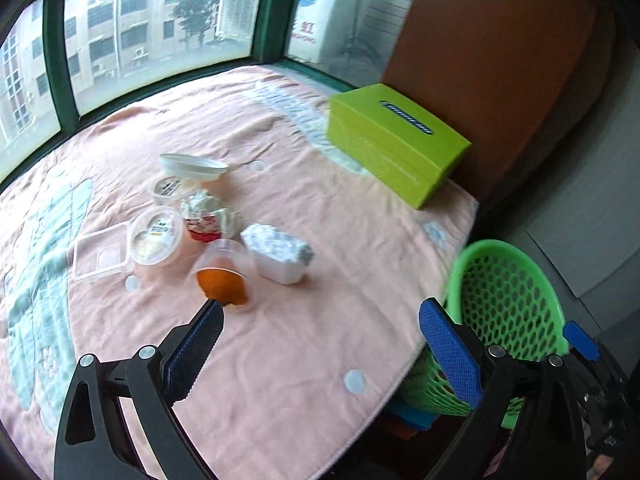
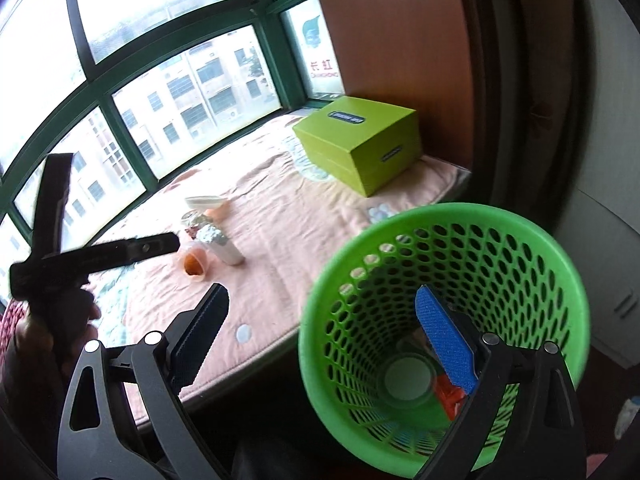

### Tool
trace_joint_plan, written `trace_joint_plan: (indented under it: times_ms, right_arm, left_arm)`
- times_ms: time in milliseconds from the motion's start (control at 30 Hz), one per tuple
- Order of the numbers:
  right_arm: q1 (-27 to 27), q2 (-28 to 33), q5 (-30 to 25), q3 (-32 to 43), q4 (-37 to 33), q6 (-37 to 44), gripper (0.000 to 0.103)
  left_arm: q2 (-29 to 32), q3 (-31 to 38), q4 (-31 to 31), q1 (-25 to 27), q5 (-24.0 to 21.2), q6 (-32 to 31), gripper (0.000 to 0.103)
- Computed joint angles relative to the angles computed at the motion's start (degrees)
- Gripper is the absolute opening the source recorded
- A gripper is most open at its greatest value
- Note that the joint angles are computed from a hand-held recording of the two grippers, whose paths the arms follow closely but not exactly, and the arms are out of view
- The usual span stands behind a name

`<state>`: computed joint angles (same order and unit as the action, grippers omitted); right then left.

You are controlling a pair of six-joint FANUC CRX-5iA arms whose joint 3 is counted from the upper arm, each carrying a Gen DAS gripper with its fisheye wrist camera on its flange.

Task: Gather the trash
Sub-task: 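Move both tools back over the table toward the remaining cups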

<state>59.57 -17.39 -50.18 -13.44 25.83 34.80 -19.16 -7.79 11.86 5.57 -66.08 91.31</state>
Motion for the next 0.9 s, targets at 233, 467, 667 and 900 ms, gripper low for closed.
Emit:
trace_joint_plan:
  times_ms: [233,467,667,900]
  right_arm:
    - [-0.1,1.8,0.4,1.5,-1.7,1.2,0.093]
    - [-0.8,3.1,0.8,2.6,-2.7,2.0,0.093]
    - [-1.4,4.2,0.7,3.5,-3.4,2.4,0.093]
    - [-1.6,5.2,0.4,4.4,-4.1,3.2,0.093]
  left_arm:
    - [4.6,2.2,0.5,4.7,-2.4,-3.3,0.094]
    - [10.1,4.9,0.3,6.1,-4.8,-5.0,0.080]
    - [13.1,6.0,0.2,7.0,-6.9,-6.4,0.073]
    - [14.4,5.9,4.1,8.7,-6.9,-8.7,0.074]
